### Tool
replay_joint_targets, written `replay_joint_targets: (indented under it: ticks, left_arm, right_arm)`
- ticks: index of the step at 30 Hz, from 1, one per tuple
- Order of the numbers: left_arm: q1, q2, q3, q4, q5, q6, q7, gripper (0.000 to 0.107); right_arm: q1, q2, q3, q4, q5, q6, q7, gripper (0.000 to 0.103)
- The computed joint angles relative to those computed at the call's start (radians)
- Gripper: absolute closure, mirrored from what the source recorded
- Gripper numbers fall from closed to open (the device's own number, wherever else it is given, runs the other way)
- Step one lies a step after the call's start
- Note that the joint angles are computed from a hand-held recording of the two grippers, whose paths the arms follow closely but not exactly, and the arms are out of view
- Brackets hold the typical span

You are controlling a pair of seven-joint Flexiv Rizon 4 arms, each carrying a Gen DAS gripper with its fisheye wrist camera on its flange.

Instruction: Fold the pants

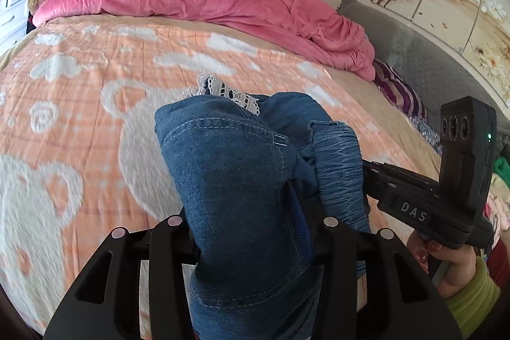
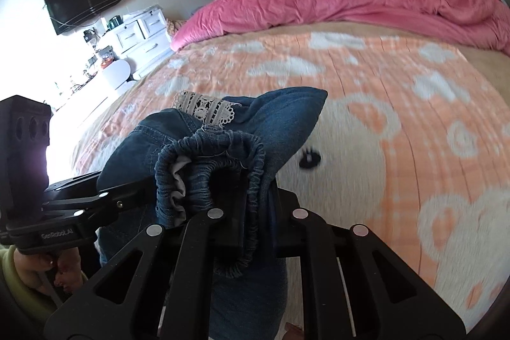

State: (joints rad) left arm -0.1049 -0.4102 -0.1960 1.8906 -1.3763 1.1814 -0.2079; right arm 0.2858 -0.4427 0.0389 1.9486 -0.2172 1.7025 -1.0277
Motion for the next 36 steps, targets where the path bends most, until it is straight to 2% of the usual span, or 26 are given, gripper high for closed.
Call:
replay_joint_targets:
  ticks: [5, 12, 19, 25, 30, 33, 36]
  left_arm:
    - [0.012, -0.049, -0.009, -0.092, 0.046, 0.019, -0.034, 0.065]
    - [0.05, -0.109, -0.044, -0.19, 0.139, 0.046, -0.107, 0.065]
    - [0.086, -0.186, -0.075, -0.263, 0.269, 0.061, -0.196, 0.065]
    - [0.113, -0.257, -0.092, -0.307, 0.401, 0.042, -0.318, 0.065]
    - [0.128, -0.298, -0.093, -0.323, 0.499, 0.032, -0.402, 0.065]
    - [0.141, -0.317, -0.09, -0.333, 0.549, 0.02, -0.458, 0.058]
    - [0.16, -0.329, -0.099, -0.333, 0.577, 0.018, -0.49, 0.046]
  right_arm:
    - [-0.001, -0.038, -0.015, -0.094, -0.023, -0.019, -0.014, 0.097]
    - [-0.034, -0.1, 0.011, -0.224, -0.04, -0.055, -0.041, 0.097]
    - [-0.088, -0.179, 0.076, -0.331, -0.026, -0.113, -0.074, 0.097]
    - [-0.147, -0.241, 0.157, -0.395, 0.028, -0.189, -0.105, 0.097]
    - [-0.154, -0.27, 0.167, -0.42, 0.073, -0.274, -0.116, 0.095]
    - [-0.159, -0.281, 0.172, -0.431, 0.109, -0.316, -0.11, 0.092]
    - [-0.126, -0.275, 0.125, -0.418, 0.111, -0.342, -0.086, 0.087]
